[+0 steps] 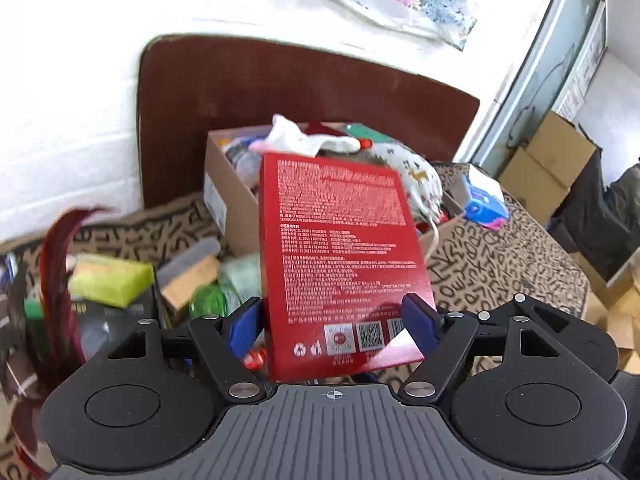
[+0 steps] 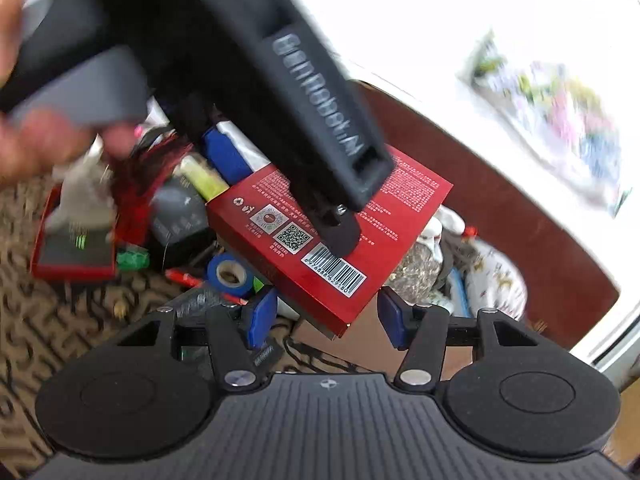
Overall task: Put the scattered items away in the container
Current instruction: 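Lift the red box with the left gripper toward the cardboard box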
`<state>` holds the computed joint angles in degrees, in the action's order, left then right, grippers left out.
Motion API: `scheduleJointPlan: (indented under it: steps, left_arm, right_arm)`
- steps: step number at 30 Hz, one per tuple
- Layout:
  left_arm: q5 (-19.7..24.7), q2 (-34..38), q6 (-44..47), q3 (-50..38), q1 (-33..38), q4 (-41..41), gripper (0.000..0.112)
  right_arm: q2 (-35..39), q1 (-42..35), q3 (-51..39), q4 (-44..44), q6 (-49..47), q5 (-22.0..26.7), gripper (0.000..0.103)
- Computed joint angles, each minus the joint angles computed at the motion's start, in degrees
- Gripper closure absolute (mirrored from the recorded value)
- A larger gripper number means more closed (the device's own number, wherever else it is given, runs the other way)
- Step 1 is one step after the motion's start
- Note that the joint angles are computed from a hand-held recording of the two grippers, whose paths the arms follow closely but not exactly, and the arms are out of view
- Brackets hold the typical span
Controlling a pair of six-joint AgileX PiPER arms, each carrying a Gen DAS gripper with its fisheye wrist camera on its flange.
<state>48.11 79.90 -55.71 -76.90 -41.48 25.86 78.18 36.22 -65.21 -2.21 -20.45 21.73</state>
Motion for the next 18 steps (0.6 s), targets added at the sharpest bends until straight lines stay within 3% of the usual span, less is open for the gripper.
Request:
scheduleJointPlan:
  steps: [2,6,11,16,18]
  left_arm:
    - [0.44,0.58,-0.24,-1.67,0.34,0.65,0.036]
    - [3.37,2.15,0.78,-8.58,0.40,2.38,0.036]
    - [10.27,7.90,4.32,-21.83,-0.81,5.85,0.035]
    - [12.34,16.22,10.49,-34.50,4.43,0.66,0.034]
    - [12.72,20.37,12.84,-39.58,7.46,-2.58,0.034]
  right_arm:
    - [1.03,-2.32,-2.13,8.79,-6.72,0.90,0.042]
    - [2.42,-3.87,-8.41,12.75,-9.21,4.53,0.042]
    - [7.59,-7.01,-21.81,17.73,-14.34,11.70,0.042]
    - [16.41,-8.94,-36.56,16.11,-15.54,17.94,0.041]
    - [21.79,-10.38,-44.85,17.15,-16.67,22.59,0.041]
